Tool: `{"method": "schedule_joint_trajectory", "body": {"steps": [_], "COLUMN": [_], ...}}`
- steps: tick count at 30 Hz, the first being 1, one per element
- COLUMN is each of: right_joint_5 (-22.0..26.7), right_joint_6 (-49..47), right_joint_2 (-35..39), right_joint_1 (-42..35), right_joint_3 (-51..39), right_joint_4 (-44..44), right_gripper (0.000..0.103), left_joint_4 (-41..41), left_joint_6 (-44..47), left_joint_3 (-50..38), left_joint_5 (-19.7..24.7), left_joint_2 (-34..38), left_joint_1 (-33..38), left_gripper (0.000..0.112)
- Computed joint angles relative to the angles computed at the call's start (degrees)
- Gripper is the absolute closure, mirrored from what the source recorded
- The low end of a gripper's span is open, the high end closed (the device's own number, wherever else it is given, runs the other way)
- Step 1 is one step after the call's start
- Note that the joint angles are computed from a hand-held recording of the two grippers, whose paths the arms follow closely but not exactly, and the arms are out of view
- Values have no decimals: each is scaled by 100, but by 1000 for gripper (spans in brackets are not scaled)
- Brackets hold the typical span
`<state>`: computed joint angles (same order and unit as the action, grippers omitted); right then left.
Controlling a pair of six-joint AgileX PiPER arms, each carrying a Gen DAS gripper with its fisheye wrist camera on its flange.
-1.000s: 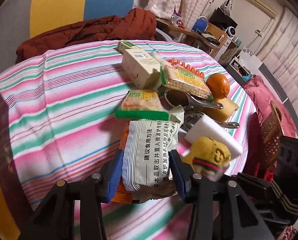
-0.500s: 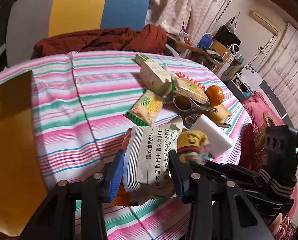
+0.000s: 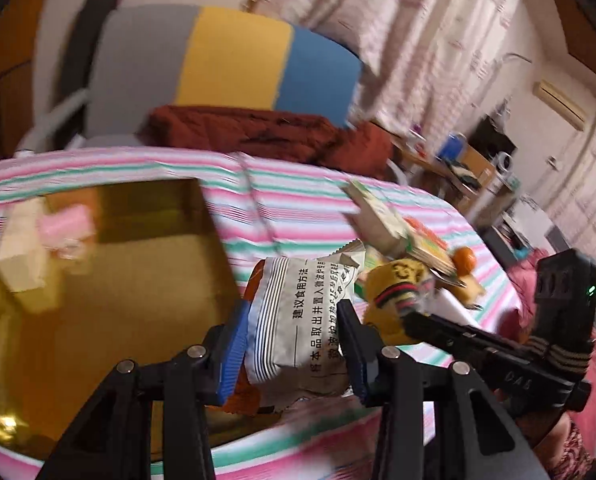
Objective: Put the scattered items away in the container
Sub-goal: 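Release the snack bag into the tray while the right tool releases the netted ball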
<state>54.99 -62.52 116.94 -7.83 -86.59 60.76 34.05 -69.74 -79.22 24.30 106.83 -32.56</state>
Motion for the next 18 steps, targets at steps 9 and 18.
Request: {"method": "schedule_joint_trajectory", "body": {"steps": [9,18], "right_joint_5": [94,465], "right_joint_6": [686,2622], "right_joint_2": [176,1629], "right_joint_1": [1285,2374], "right_joint_3": [-704,-2954], "right_joint_4": [-408,-1179], "right_gripper": [76,73], "left_joint_4": [1397,2037], "left_joint_6": [-1782,-2188], "left_joint_3": [1527,1722], "left_joint_5": [603,1419], "left_joint_2": [-962,-700], "left_joint_1": [410,711], "left_gripper": [69,70]}}
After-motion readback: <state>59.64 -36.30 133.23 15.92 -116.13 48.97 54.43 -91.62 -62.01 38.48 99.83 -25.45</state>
